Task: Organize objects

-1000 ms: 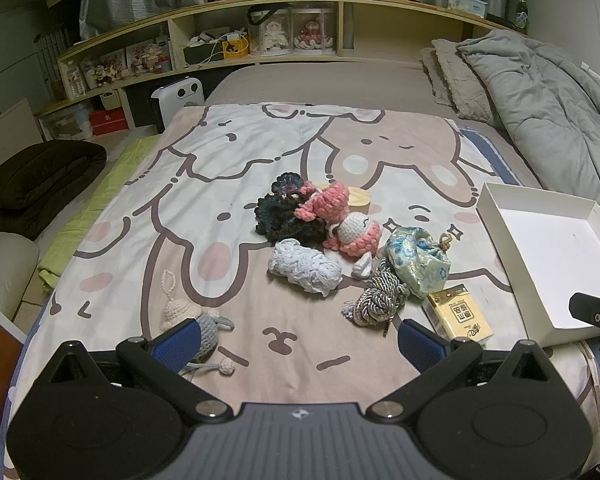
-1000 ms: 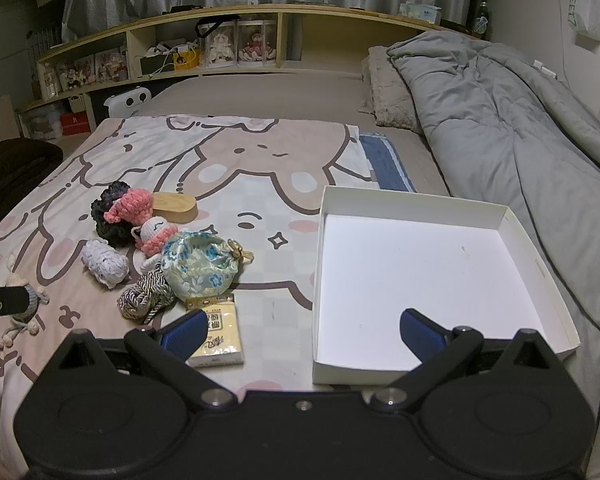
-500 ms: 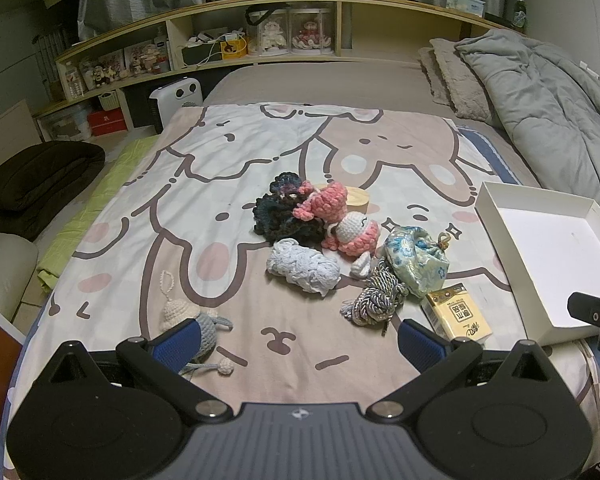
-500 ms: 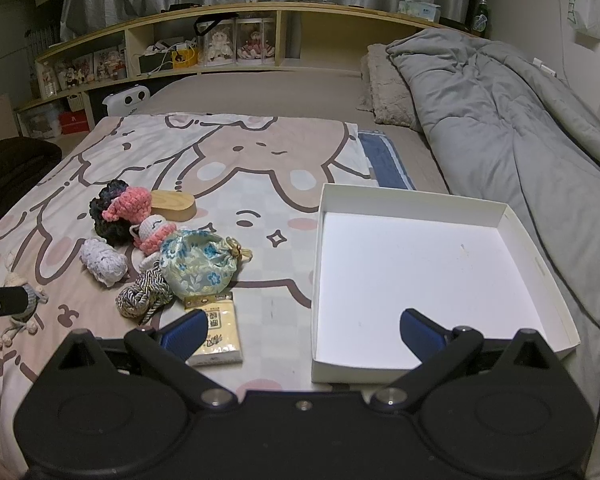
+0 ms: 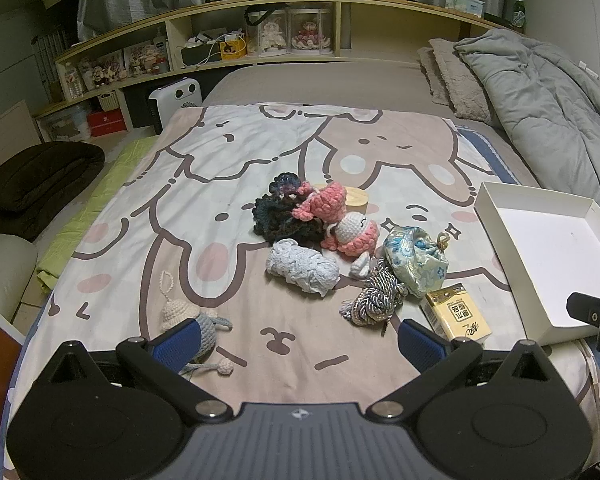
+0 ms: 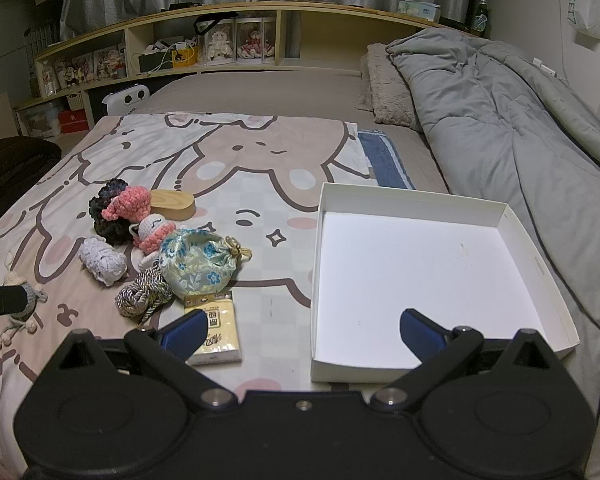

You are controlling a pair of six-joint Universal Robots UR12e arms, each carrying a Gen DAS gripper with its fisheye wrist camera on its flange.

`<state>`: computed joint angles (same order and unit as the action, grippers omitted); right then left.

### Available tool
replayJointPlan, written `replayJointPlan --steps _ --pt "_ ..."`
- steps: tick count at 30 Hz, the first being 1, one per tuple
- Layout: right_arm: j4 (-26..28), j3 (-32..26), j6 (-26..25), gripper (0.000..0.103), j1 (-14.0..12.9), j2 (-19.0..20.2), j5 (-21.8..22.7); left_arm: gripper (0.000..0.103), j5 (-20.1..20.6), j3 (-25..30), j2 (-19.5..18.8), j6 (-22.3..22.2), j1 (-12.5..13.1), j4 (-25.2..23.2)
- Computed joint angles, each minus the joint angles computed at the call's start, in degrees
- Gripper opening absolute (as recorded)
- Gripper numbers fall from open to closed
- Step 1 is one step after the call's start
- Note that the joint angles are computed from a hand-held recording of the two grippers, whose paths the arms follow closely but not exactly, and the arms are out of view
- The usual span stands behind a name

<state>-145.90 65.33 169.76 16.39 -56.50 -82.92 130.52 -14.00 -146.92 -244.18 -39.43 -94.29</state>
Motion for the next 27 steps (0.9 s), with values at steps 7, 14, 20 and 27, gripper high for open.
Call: replayJointPlan --steps 7,14,20,27 --pt "0.08 -0.12 0.04 0.103 0.04 0.06 -0.07 0.103 -0.03 0.76 -0.38 -0.07 0.01 -0.50" --pt "-0.01 0.00 0.00 0.103 0.01 0.00 -0.02 0.103 0.30 2.08 -1.12 0.31 -0.10 -0.66" --pt "-0.96 -0.04 0.14 0.103 -0.18 0.11 1.07 0.103 1.40 0.36 -0.18 0.07 -0.06 0.72" --pt "-2.10 -2.35 0.79 0.103 0.15 1.52 2.59 0.103 3.74 -3.18 1.64 0.13 0.20 3.75"
